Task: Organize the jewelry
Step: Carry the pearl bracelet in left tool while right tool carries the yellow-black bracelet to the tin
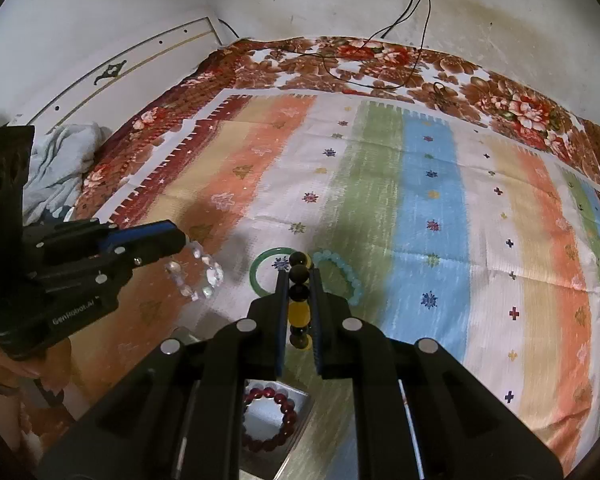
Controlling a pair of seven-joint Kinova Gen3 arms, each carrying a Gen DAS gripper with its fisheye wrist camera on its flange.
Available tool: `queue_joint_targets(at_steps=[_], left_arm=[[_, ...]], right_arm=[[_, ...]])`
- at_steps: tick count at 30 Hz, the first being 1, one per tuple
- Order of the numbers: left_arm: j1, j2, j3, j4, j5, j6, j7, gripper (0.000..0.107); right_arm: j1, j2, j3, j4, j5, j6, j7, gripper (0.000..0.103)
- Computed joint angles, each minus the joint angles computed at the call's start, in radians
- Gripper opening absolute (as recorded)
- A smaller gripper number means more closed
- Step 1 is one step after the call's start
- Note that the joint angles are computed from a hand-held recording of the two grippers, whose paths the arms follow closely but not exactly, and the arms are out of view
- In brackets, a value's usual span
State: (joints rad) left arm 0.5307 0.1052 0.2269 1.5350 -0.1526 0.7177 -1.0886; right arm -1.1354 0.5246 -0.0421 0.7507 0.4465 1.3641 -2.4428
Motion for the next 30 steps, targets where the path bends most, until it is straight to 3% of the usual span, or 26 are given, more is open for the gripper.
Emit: queue_joint_targets(at_steps=[30], left_arm=[[0.018,-0.093,0.060,0.106,0.026,-0.023,0.000,0.011]], right_arm=[[-0.066,-0.109,-0.065,0.184,0.060,-0.066,-0.154,0.011]])
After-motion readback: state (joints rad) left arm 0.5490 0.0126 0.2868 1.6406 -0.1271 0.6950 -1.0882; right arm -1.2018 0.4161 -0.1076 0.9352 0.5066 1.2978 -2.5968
